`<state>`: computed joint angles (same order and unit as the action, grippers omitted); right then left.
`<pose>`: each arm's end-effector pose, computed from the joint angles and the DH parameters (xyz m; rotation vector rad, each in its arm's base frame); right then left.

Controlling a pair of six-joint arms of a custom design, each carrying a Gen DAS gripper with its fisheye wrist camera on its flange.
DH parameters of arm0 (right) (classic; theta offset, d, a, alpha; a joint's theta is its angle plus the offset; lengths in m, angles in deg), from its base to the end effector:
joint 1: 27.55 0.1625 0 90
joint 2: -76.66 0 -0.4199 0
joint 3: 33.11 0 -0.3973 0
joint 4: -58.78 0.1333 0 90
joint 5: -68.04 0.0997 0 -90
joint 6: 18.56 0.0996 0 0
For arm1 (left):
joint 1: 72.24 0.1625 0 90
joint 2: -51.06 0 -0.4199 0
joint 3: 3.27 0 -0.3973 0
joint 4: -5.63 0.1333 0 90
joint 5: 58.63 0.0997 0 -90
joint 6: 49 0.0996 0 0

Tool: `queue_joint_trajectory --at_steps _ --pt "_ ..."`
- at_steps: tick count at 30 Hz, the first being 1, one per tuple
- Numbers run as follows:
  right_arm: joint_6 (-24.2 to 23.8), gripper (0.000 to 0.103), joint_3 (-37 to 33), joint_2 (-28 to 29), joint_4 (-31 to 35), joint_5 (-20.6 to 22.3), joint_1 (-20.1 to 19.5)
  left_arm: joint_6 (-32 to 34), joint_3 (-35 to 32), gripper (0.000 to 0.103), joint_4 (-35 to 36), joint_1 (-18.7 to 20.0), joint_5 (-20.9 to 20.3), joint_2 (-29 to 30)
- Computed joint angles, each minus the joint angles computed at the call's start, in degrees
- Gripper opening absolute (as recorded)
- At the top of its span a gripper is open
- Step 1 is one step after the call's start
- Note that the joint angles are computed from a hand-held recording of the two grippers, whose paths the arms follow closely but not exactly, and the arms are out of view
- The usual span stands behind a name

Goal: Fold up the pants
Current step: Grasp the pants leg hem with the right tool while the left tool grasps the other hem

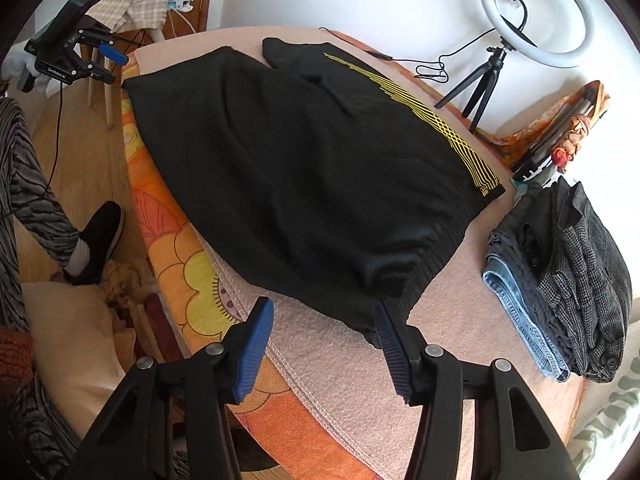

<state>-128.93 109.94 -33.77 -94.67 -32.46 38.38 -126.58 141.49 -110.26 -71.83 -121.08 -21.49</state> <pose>-0.0270 -0.3427 0.3088 1.7143 -1.9242 0.0568 -0.2510 -0.1812 0.0517 0.4710 2.2176 -0.4415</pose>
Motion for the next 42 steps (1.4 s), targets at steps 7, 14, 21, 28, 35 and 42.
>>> queue_joint_trajectory --at_steps 7,14,21,28,35,42 --pt "-8.73 0.054 3.41 3.53 -10.21 -0.56 0.17 0.71 1.99 0.038 -4.28 1.24 0.00 -0.01" --pt "-14.23 0.042 6.22 6.91 -19.65 -0.31 0.17 1.56 2.49 0.038 -4.10 1.45 0.55 -1.12" --pt "-7.81 0.005 3.76 7.69 -16.31 -2.29 4.49 4.62 1.92 0.039 -4.26 2.74 0.99 -0.33" --pt "4.96 0.001 -1.82 10.13 -12.58 -1.76 10.80 7.52 1.27 0.039 -6.24 4.11 1.49 1.94" --pt "11.62 0.000 -4.94 12.37 -11.14 -2.85 15.05 9.32 0.09 0.039 -9.01 4.90 2.78 5.14" --pt "16.55 0.000 -6.69 14.40 -10.79 -4.12 17.32 13.29 -3.25 0.047 -12.46 5.23 5.87 12.39"
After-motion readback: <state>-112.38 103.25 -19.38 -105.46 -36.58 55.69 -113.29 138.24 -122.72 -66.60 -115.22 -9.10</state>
